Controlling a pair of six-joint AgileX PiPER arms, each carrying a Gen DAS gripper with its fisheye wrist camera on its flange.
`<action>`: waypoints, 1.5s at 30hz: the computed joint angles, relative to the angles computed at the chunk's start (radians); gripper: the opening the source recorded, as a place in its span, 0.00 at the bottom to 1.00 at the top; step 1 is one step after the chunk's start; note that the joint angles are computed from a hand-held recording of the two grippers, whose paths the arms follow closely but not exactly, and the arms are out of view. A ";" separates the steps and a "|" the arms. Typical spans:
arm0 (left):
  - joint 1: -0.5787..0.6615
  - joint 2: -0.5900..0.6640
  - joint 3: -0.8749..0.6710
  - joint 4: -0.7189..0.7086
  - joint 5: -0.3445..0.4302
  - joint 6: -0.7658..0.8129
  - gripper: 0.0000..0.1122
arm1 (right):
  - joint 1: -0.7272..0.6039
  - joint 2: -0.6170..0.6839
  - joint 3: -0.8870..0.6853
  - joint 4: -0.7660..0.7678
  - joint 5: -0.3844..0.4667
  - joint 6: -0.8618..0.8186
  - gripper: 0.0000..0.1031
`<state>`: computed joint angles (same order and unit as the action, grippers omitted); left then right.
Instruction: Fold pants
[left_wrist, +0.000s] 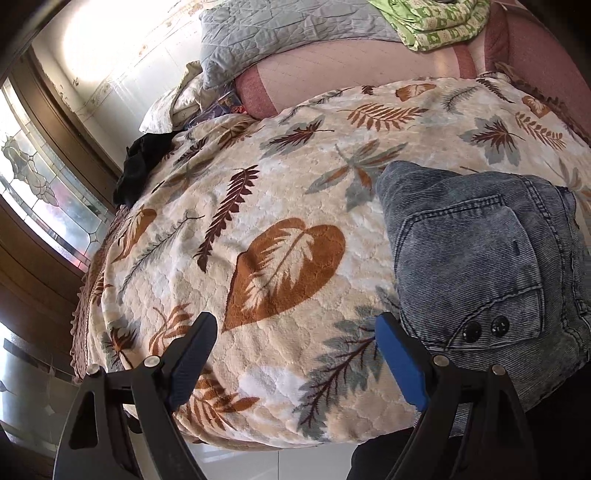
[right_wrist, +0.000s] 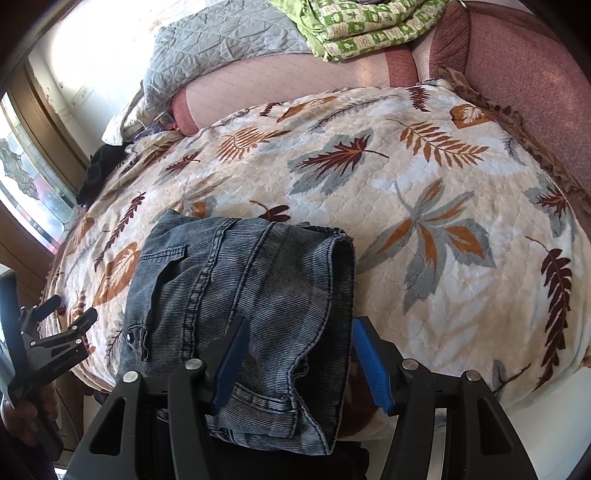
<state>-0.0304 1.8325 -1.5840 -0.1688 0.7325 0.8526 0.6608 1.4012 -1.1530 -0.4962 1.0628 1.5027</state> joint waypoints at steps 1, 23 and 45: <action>0.000 0.000 0.000 -0.001 0.003 0.002 0.78 | -0.001 -0.008 0.009 0.002 -0.006 0.005 0.60; 0.052 0.231 -0.323 -0.351 0.409 0.218 0.78 | -0.340 -0.178 0.506 0.455 -0.774 -0.225 0.71; 0.023 0.209 -0.276 -0.311 0.343 0.199 0.78 | -0.376 -0.196 0.552 0.588 -0.842 -0.332 0.71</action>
